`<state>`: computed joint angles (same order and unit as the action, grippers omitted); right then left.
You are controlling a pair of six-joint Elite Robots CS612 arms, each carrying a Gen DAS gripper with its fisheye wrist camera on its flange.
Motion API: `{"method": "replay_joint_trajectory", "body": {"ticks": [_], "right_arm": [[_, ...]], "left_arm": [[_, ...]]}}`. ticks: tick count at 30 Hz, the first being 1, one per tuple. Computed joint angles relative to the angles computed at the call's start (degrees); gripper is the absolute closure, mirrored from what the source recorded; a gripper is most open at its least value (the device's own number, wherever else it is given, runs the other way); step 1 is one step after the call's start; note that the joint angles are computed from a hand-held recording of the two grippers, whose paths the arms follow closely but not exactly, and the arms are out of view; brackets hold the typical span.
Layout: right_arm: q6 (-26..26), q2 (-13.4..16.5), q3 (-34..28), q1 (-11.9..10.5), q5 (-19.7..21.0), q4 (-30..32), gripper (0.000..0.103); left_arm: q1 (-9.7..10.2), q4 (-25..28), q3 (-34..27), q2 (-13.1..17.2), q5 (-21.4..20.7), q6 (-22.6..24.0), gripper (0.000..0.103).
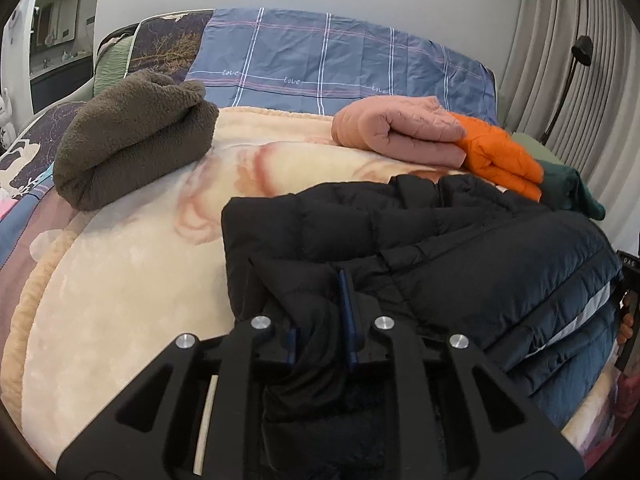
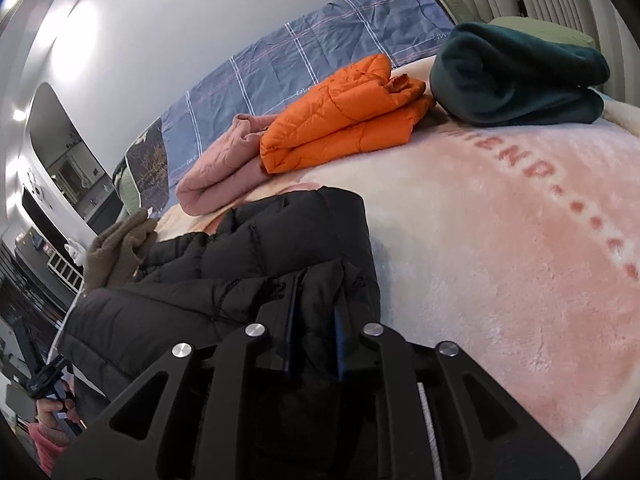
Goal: Fold large clothes
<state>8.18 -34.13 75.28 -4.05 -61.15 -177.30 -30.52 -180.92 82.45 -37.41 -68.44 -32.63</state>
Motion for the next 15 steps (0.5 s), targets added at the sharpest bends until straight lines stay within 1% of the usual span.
{"method": "replay_joint_trajectory", "body": {"ticks": [2,3,4,5,6,7,8,10,12,14,15], "right_arm": [[-0.4,-0.3,0.4,0.0,-0.5,-0.4,0.081],[-0.2,-0.6,0.8,-0.1,-0.4,-1.1,0.076],[0.5,-0.9,1.4,-0.3,0.0,-2.1,0.072],[1.6,-1.4,2.1,-0.5,0.2,-4.0,0.057],[2.6,-1.7,3.0,-0.7,-0.3,-6.5,0.045],[3.2,-2.1,4.0,-0.7,-1.3,-9.6,0.043],[2.4,-2.7,5.2,-0.8,-2.3,-12.5,0.042],[-0.1,-3.8,7.0,-1.0,-2.3,-14.3,0.041],[-4.2,-5.0,9.0,-1.3,-0.4,-15.0,0.038],[-9.8,-6.4,11.1,-1.6,1.3,-13.9,0.038],[-12.1,-6.9,11.9,-1.6,1.5,-13.2,0.038]], "left_arm": [[0.25,-0.9,0.3,-0.2,-1.1,-1.0,0.082],[0.38,-1.2,0.5,-0.3,-1.7,-1.6,0.08],[0.64,-2.2,0.9,-0.5,-2.9,-2.9,0.071],[0.92,-3.6,1.7,-0.9,-4.0,-4.4,0.06],[0.99,-4.8,2.3,-1.3,-4.5,-5.4,0.055],[0.98,-5.7,2.9,-1.7,-4.6,-6.0,0.046],[0.69,-6.6,3.8,-2.4,-3.5,-5.9,0.04],[-0.11,-7.1,5.0,-3.4,-0.3,-4.7,0.033],[-1.05,-8.5,6.6,-4.6,2.1,-2.3,0.031],[-1.74,-10.3,8.1,-5.6,3.3,-0.9,0.031],[-1.91,-10.9,8.7,-6.0,3.1,-0.5,0.031]]}}
